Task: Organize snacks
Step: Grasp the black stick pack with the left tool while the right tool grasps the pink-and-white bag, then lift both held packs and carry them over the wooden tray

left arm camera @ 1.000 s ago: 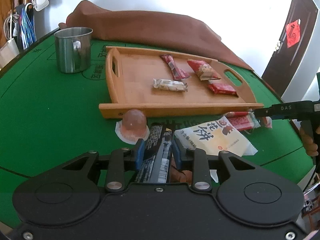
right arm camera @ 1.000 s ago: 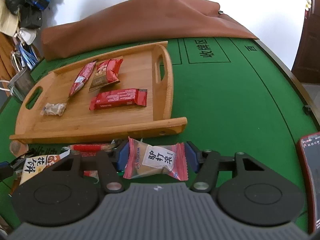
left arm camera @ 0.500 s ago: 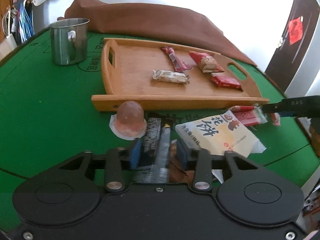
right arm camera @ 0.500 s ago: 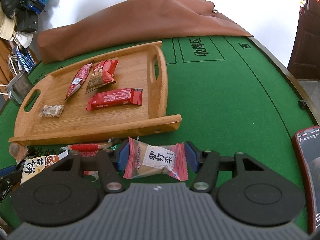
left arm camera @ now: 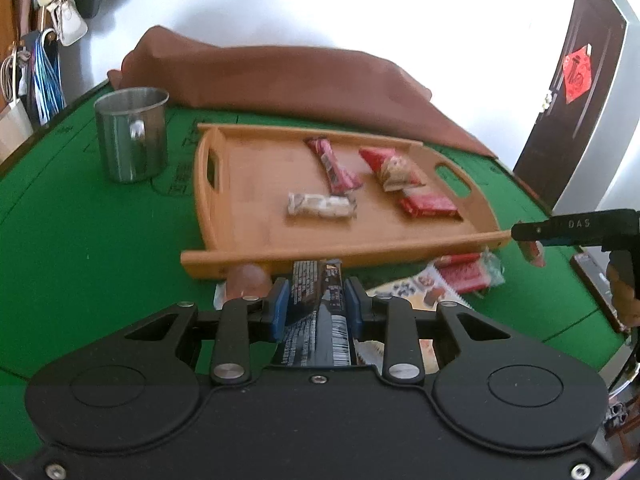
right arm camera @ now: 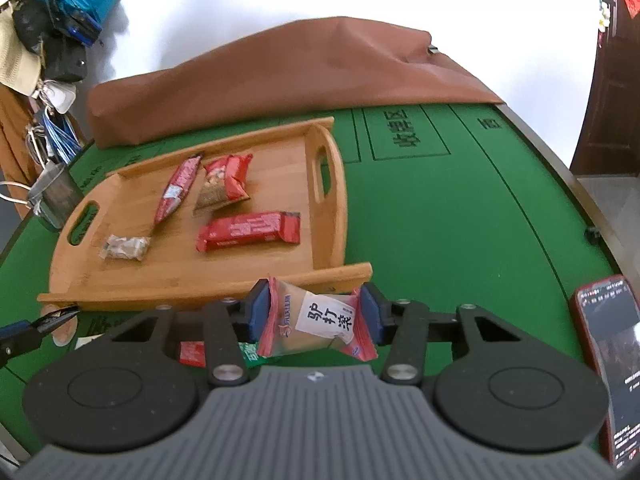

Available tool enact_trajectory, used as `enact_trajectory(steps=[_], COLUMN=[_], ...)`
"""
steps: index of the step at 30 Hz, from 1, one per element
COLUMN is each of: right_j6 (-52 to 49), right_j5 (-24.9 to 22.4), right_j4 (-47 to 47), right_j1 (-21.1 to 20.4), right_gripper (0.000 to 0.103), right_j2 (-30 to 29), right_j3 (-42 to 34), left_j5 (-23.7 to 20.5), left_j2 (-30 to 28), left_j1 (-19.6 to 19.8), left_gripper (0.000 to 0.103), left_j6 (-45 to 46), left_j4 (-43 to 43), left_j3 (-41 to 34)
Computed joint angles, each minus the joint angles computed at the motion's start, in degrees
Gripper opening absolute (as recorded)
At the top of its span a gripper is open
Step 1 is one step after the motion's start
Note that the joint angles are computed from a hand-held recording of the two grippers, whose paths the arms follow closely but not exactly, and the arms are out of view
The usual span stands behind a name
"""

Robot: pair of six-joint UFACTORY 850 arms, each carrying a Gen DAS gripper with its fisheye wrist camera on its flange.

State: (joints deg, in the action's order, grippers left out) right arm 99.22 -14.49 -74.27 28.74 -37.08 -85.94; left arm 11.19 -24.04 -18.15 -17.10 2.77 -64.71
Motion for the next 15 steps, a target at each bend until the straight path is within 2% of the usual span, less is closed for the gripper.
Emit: enact_trajectory(steps=[1,2,3,5,8,9,12,15], right_j6=[-0.2,-0.2,-0.8,-2.9,-5.1,-4.8,-6.2,-12.2], right_j5=[0.0,0.0,-0.2,0.5,0.4,0.2,1.1,-0.3], right_j4=[-0.1,-0.2,0.5,3.0,4.9,4.4,6.1,11.7], right_j1=[0.1,0.1,0.2,0.0,-0.1,-0.1,-0.5,-0.5], right_gripper=[0.05,0.043,0.021,0.019,0.024,0.035,0.06,0.068], right_j2=[0.0,0.0,0.0,0.0,-0.4,-0.6,-1.0,-2.3], right_j3=[-0.1,-0.3,-0.5,-0.8,-1.4,-1.5,-1.4,-2.7], left_j5=[0.2,0.3,0.4,0.9,1.2,1.2,1.3,1.2], left_j2=[0.0,0.0,0.0,0.2,0.4,0.4,0.5,0.4], left_j1=[0.0,0.0,-0.2,-0.4,-0.5,-0.5,-0.5,-0.4], left_gripper=[0.028,0.029,0.029,0.028,0.028,0.028,0.029,0.029], left_j6=[-1.1,0.1,3.8,6.3,4.3,4.8,3.9,3.4], left_j4=[1.1,0.1,-3.4,-5.6,-3.5,-4.0,-3.0,-2.6], left_j3=[-0.2,-0.4,-0.5,-0.7,-0.7,-0.7,-0.6,-0.7])
